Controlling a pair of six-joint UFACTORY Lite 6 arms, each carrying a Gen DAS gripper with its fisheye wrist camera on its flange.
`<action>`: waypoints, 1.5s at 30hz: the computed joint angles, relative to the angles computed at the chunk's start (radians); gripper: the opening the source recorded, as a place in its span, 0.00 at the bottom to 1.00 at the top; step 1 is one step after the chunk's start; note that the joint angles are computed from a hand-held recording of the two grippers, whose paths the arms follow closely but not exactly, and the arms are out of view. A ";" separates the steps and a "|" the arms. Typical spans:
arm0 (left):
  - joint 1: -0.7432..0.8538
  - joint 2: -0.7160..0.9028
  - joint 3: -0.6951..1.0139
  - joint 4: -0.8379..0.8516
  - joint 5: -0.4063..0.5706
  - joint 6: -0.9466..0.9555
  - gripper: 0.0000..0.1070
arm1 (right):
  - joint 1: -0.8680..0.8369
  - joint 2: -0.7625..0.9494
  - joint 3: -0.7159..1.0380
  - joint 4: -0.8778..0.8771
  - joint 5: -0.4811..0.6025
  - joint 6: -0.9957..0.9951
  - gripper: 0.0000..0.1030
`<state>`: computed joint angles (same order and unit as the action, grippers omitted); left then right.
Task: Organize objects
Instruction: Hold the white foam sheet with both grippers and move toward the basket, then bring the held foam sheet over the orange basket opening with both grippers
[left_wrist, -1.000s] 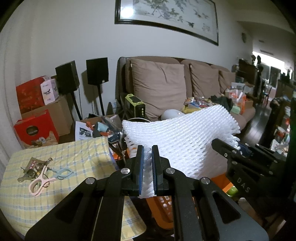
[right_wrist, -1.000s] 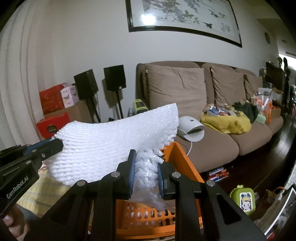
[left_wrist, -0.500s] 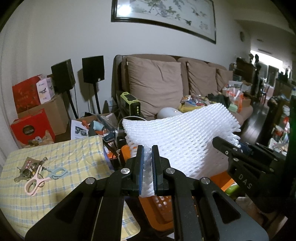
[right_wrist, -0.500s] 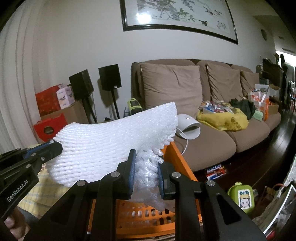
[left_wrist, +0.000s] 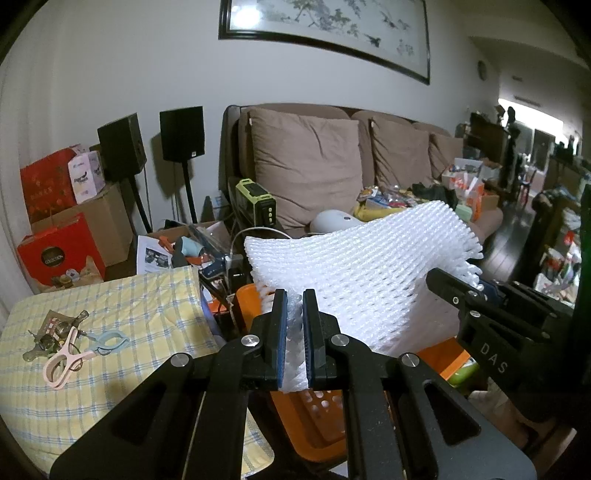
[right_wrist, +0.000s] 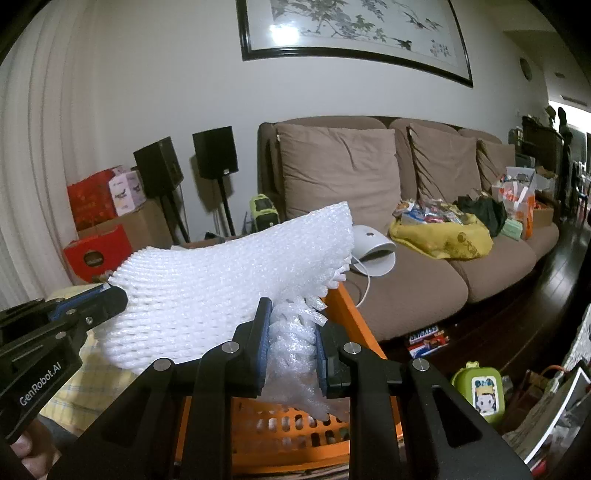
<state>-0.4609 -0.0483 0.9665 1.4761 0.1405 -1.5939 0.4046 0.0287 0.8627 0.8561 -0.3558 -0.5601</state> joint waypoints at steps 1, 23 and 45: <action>-0.001 0.001 0.001 0.000 0.000 -0.001 0.07 | 0.000 0.000 0.000 0.000 0.000 0.000 0.19; -0.029 0.018 0.027 0.021 -0.009 -0.032 0.07 | -0.038 0.005 -0.007 -0.039 0.017 0.039 0.20; -0.056 0.020 0.033 0.136 -0.004 -0.166 0.07 | -0.064 -0.036 -0.040 -0.070 0.015 0.059 0.19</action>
<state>-0.5165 -0.0282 0.9992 1.6118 0.1360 -1.7602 0.3410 -0.0074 0.8222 0.7859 -0.3411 -0.5011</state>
